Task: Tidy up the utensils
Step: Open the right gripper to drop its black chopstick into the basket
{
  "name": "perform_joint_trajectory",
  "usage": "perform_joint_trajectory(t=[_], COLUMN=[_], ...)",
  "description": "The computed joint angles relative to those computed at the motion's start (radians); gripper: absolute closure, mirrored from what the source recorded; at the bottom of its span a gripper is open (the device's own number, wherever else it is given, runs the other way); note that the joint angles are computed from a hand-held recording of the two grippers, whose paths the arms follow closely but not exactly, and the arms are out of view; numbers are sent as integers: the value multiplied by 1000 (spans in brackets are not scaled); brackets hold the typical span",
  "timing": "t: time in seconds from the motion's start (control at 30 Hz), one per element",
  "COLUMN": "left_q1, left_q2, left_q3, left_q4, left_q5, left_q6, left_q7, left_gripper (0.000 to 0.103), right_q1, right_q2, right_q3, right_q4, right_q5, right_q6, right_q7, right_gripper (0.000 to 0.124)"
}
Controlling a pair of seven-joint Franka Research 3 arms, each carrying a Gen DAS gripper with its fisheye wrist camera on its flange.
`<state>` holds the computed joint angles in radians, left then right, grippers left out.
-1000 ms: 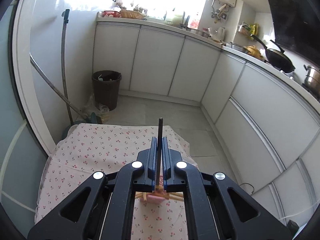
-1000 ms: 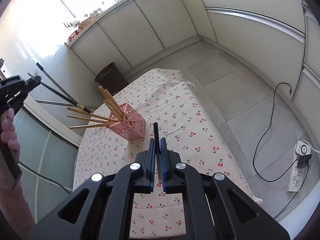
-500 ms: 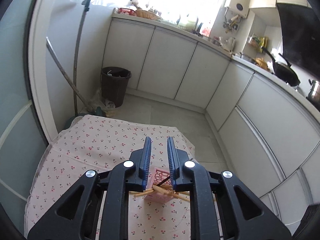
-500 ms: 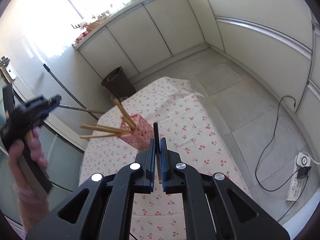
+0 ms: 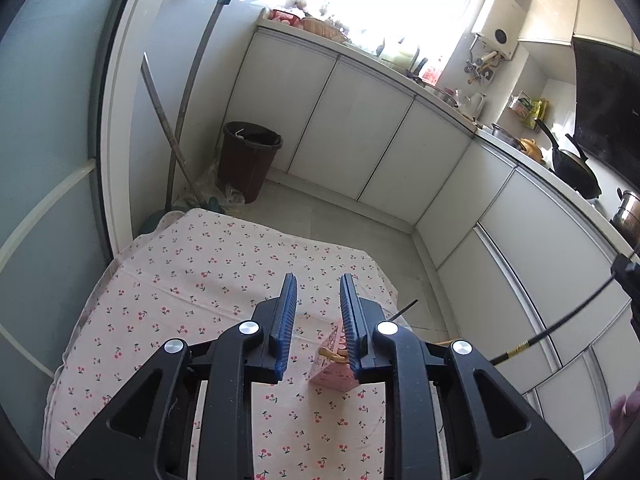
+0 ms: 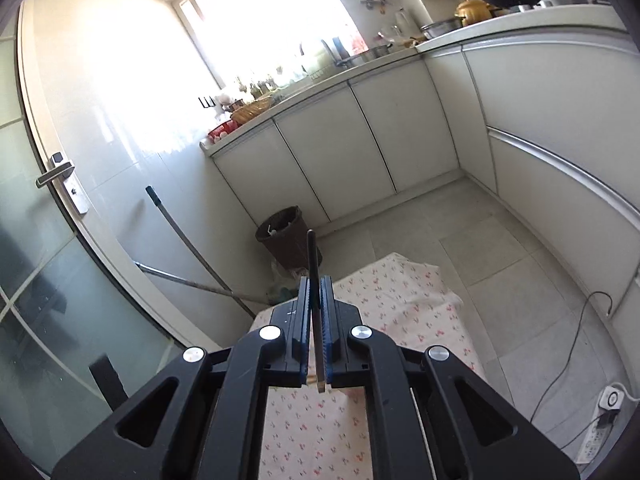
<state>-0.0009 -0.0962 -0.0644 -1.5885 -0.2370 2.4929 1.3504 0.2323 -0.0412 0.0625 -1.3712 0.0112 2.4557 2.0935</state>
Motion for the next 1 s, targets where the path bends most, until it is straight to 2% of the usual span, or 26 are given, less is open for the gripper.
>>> perform_joint_trajectory(t=[0.1, 0.23, 0.33, 0.47, 0.53, 0.73, 0.93, 0.97, 1.0], left_q1=[1, 3, 4, 8, 9, -7, -36, -41, -45], left_q2=[10, 18, 32, 48, 44, 9, -27, -35, -46], left_q3=[5, -3, -7, -12, -13, -22, -29, -31, -35], left_q4=[15, 14, 22, 31, 26, -7, -43, -57, -75], left_q5=[-24, -11, 0, -2, -7, 0, 38, 52, 74], left_q6=[-29, -27, -36, -61, -57, -20, -30, -32, -36], left_q7=[17, 17, 16, 23, 36, 73, 108, 114, 111], left_gripper=[78, 77, 75, 74, 74, 74, 65, 63, 62], right_q1=[17, 54, 83, 99, 110, 152, 136, 129, 122], right_q2=[95, 203, 258, 295, 286, 195, 74, 55, 35], right_q3=[4, -16, -35, -42, -47, -62, -25, -16, -7], right_q4=[110, 205, 233, 221, 195, 71, -108, -136, -168], right_q5=[-98, -143, -163, -130, -132, -288, -401, -415, -434], right_q6=[-37, -77, -82, -68, -56, -54, -54, -54, -51], right_q7=[53, 78, 83, 52, 42, 76, 132, 145, 160], right_gripper=[119, 119, 118, 111, 111, 111, 111, 109, 103])
